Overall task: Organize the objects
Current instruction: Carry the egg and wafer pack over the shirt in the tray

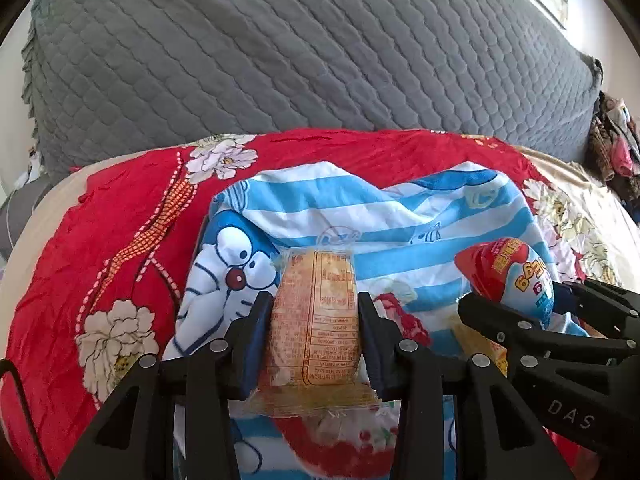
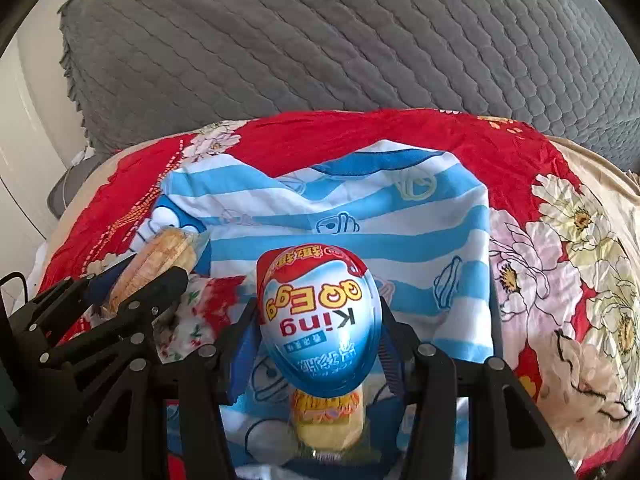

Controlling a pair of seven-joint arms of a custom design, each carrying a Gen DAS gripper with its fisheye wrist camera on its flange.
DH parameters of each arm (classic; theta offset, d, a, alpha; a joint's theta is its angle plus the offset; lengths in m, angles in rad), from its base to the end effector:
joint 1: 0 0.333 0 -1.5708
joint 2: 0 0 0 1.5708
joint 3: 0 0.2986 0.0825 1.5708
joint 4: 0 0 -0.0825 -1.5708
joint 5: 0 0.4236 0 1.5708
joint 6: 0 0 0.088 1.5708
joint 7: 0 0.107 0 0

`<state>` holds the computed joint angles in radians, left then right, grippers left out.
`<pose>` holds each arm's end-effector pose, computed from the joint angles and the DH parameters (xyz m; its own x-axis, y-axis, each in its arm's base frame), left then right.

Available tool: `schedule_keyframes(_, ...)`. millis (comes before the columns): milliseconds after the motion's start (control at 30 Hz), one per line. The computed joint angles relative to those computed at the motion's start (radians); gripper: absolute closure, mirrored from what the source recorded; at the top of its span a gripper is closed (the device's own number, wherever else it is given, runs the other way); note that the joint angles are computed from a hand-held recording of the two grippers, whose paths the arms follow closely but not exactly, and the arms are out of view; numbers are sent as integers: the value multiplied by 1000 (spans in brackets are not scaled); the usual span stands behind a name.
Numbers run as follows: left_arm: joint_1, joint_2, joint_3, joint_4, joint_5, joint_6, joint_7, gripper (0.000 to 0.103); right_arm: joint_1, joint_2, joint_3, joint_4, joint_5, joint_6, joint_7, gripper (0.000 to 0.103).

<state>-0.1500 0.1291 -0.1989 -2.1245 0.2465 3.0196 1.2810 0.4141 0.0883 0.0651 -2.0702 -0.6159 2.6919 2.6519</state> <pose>0.5933 -0.2323 0.3994 -0.2899 -0.9564 0.0356 -0.6934 0.1842 -0.6966 0.5538 0.3084 0.4048 -0.0806 -0.9911 -0.1060 -0.7927 0.1282 -0.5960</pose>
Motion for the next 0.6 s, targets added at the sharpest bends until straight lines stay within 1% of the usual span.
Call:
schedule_keyframes(33, -8, 5, 10, 5, 21, -2, -19, 60, -1, 9, 0, 8, 7, -2, -8, 50)
schedule_keyframes(133, -13, 27, 11, 25, 38, -12, -31, 60, -1, 34, -5, 30, 30, -9, -36, 50)
schedule_keyframes(167, -23, 33, 23, 32, 61, -15, -56, 60, 1, 42, -8, 37, 35, -14, -44, 50)
schedule_keyframes(300, -24, 56, 25, 57, 78, -29, -80, 60, 8, 59, -22, 50, 48, -11, -55, 50)
schedule_keyframes(400, -41, 68, 43, 70, 128, -43, -119, 60, 13, 72, -30, 64, 51, -21, -74, 50)
schedule_keyframes(433, -38, 71, 40, 70, 129, -44, -120, 59, 14, 76, -31, 70, 59, -30, -80, 52)
schedule_keyframes(467, -40, 72, 43, 71, 138, -44, -130, 59, 15, 80, -31, 73, 69, -35, -89, 52)
schedule_keyframes(533, -26, 75, 28, 70, 117, -43, -113, 58, 20, 80, -38, 70, 66, -33, -82, 52)
schedule_keyframes(600, -23, 73, 25, 69, 113, -47, -111, 57, 23, 77, -40, 65, 62, -29, -83, 52)
